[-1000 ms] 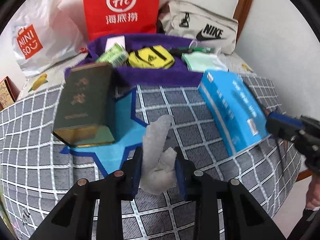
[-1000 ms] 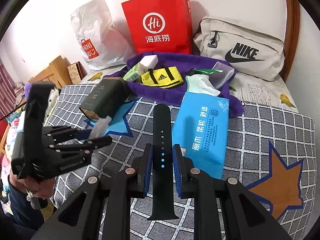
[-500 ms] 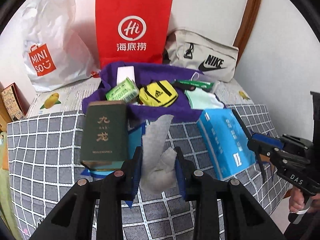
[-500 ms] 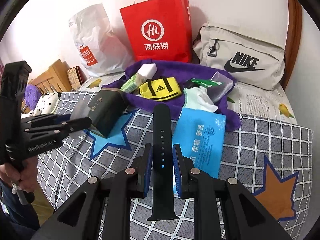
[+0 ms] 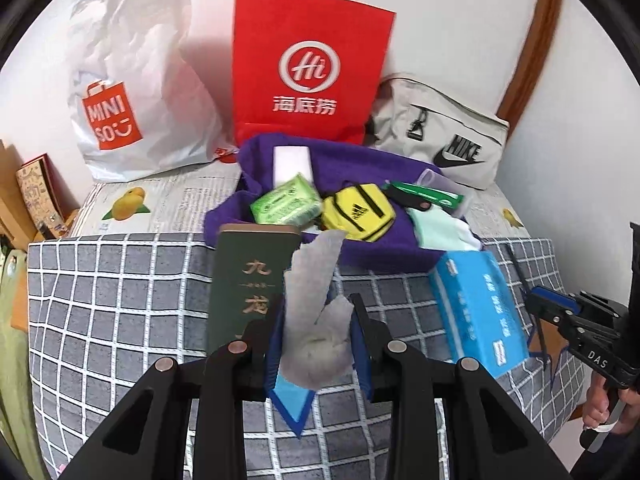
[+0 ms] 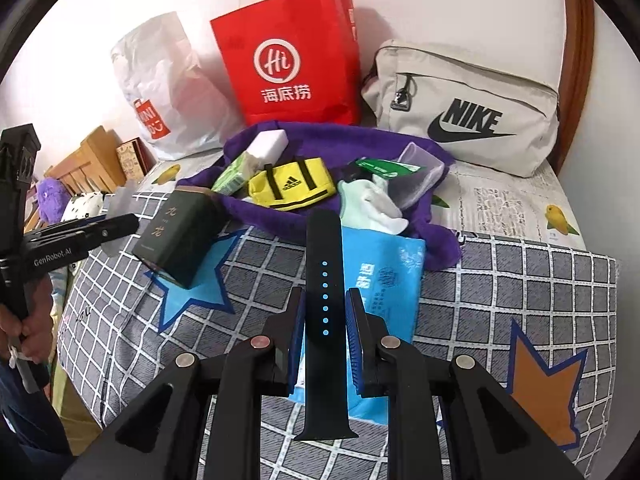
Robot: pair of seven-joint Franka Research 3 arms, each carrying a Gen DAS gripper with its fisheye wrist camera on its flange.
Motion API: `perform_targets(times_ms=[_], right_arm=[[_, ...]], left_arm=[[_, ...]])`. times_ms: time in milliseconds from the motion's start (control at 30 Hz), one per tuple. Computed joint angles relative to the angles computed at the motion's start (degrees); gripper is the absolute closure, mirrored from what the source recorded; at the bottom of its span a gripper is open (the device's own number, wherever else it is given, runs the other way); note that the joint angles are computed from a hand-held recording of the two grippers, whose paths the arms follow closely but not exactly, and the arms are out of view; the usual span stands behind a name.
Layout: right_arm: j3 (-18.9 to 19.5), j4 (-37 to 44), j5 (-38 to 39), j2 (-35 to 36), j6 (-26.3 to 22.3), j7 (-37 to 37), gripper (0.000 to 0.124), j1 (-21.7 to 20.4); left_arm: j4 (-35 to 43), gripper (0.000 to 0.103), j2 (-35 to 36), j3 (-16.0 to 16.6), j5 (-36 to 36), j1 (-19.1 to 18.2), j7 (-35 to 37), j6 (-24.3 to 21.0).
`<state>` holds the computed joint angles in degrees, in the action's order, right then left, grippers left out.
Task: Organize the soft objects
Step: 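Carry the tissue with left gripper while right carries the strap onto the purple towel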
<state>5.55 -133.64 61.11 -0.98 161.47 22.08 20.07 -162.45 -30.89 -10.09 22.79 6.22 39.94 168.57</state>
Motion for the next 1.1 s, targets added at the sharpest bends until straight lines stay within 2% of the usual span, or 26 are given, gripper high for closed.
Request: perform_targets(times_ms=[400, 867, 1100], right_arm=[[0.5, 5.8, -5.5, 5.0, 0.9, 5.8, 0.104, -1.7], [3.1, 17.0, -11.9, 13.4, 0.8, 11.4, 0.104, -3.5], [4.5, 24.4, -17.1, 19.1, -0.2, 15.2, 0.104, -3.9]], left_arm=[[1.5, 0.074, 4.3, 2.9, -0.4, 3.6, 1.8, 1.9], [10.3, 0.074, 14.6, 5.5, -1.8, 3.6, 8.1, 3.8], [15.5, 0.074, 20.3, 7.4, -4.5, 1.7, 12.6, 3.9]])
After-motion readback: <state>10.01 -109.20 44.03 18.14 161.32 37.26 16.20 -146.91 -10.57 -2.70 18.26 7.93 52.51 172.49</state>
